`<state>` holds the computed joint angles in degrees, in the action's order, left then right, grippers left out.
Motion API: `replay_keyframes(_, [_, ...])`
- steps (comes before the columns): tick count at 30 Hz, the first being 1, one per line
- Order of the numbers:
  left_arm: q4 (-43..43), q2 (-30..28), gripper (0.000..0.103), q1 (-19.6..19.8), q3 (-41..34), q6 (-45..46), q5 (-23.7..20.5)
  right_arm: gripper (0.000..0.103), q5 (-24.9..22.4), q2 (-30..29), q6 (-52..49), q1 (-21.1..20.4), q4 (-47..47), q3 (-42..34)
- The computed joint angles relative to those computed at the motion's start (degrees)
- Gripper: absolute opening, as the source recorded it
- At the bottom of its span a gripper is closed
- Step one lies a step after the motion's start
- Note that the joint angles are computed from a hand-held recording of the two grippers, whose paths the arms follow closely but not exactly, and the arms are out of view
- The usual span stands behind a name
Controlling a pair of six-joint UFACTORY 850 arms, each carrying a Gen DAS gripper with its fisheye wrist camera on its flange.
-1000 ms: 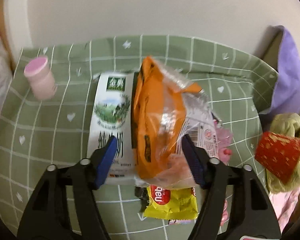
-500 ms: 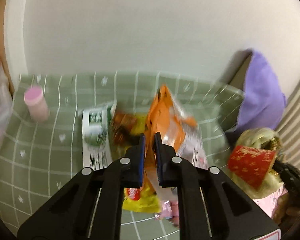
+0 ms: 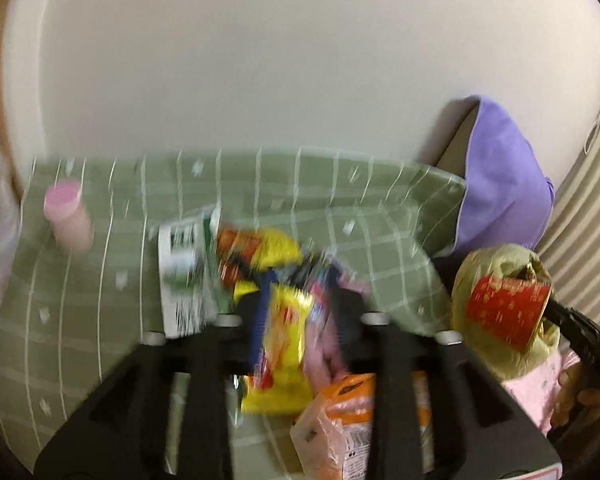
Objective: Collect trash
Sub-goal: 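Lift the orange bag and red cup and carry both over the bin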
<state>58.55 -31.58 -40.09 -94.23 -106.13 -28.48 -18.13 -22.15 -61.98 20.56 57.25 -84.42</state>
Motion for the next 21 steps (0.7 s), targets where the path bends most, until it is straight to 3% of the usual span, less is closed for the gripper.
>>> replay_keyframes(4, [1.87,2.22,0.056,-1.67,6.46,-6.85,5.89,0.005,-2.46,-1.88,4.0,-0.01,-4.96,-1.63])
replay_keyframes(6, [-0.14,1.58,0.058,-2.93,6.59,-4.29,5.87,0.005,-3.19,-2.67,4.56,0.16,-6.8,-2.57])
replay_keyframes(9, [-7.86,-0.98,0.058,-5.0,4.11,3.68,0.52,0.005,-3.63,-3.06,3.33,0.21,-7.36,-3.4])
replay_keyframes(16, [-15.82,-4.38,0.058,-6.8,1.45,4.08,-5.0,0.005,-3.98,-2.73,0.54,-0.63,-5.54,-3.24])
replay_keyframes(18, [-20.07,-5.97,0.054,-6.74,-0.78,8.27,-7.06,0.005,-4.31,-2.7,0.11,-0.85,-5.34,-3.1])
replay_keyframes(19, [-20.89,-6.35,0.036,-6.74,-1.49,9.57,-7.58,0.005,-4.43,-2.62,-0.36,-0.94,-4.96,-2.99])
replay_keyframes(21, [-19.94,-6.73,0.027,-7.12,-2.85,10.96,-9.26,0.005,-4.38,-2.2,-1.71,-1.15,-3.9,-2.65])
